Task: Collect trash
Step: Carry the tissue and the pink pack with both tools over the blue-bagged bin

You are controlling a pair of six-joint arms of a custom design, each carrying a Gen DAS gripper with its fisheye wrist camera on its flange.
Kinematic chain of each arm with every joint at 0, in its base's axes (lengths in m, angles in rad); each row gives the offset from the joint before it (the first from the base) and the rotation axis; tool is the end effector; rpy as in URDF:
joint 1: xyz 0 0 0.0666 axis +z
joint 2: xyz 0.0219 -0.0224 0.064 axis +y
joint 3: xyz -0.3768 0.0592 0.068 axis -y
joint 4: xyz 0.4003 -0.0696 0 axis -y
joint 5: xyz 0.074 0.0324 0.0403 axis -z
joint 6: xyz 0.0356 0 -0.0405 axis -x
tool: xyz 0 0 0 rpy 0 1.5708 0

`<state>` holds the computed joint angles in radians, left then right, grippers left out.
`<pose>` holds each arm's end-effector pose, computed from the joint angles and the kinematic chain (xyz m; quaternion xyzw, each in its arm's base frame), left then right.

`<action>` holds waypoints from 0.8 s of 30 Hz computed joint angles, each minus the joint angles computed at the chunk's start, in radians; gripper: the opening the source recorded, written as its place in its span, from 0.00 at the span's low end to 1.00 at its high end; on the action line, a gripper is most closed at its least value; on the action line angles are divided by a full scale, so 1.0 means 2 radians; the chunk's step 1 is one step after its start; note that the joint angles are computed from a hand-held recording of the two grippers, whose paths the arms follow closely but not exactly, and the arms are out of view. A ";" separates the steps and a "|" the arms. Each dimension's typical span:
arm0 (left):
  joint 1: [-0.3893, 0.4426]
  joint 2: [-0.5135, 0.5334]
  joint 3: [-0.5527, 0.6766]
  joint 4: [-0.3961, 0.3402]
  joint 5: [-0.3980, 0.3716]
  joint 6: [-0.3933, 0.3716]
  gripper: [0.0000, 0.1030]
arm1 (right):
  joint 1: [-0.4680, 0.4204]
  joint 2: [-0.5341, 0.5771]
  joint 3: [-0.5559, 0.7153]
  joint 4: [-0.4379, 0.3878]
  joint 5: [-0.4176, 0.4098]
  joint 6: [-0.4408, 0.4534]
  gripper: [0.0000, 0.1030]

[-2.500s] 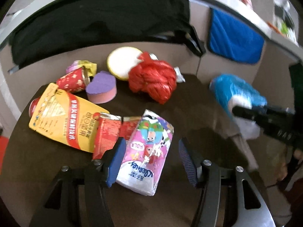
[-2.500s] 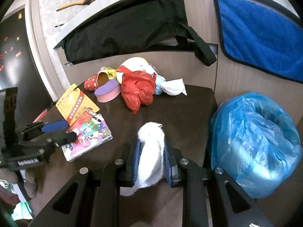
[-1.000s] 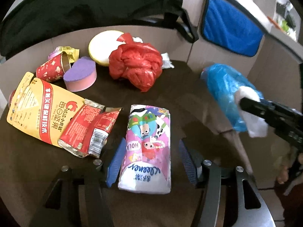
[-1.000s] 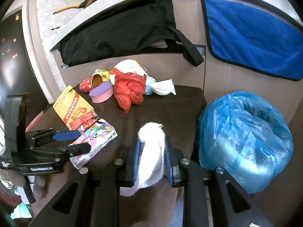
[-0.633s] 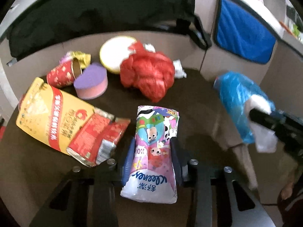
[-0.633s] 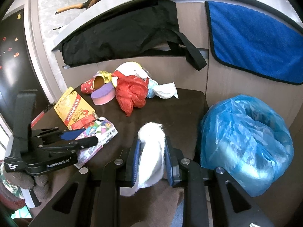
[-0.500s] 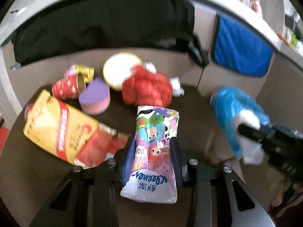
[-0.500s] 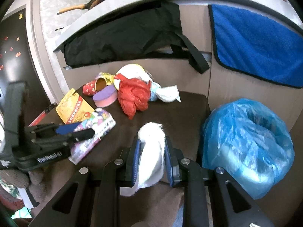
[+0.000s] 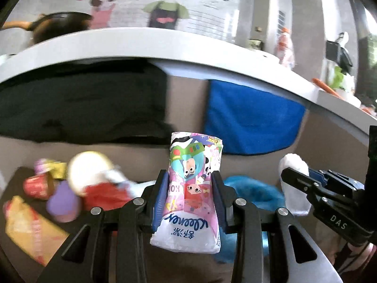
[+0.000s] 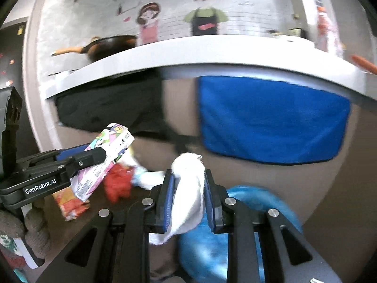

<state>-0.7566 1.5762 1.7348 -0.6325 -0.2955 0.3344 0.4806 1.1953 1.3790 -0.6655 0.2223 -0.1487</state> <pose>0.4310 -0.3931 0.5208 0.1018 0.8414 -0.1602 0.5060 0.3911 0.1946 0.5286 -0.0838 0.8479 0.0691 0.5189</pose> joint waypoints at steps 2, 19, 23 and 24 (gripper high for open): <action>-0.007 0.026 0.025 0.003 0.016 -0.002 0.36 | -0.016 -0.010 -0.008 -0.001 0.005 0.004 0.22; -0.026 0.168 0.157 -0.054 0.077 0.020 0.36 | -0.121 0.009 -0.060 0.020 -0.064 -0.027 0.22; -0.016 0.185 0.175 -0.060 0.119 0.033 0.43 | -0.130 0.016 -0.062 0.032 -0.085 -0.036 0.25; -0.013 0.183 0.170 -0.052 0.130 0.040 0.52 | -0.131 0.018 -0.062 0.035 -0.087 -0.037 0.32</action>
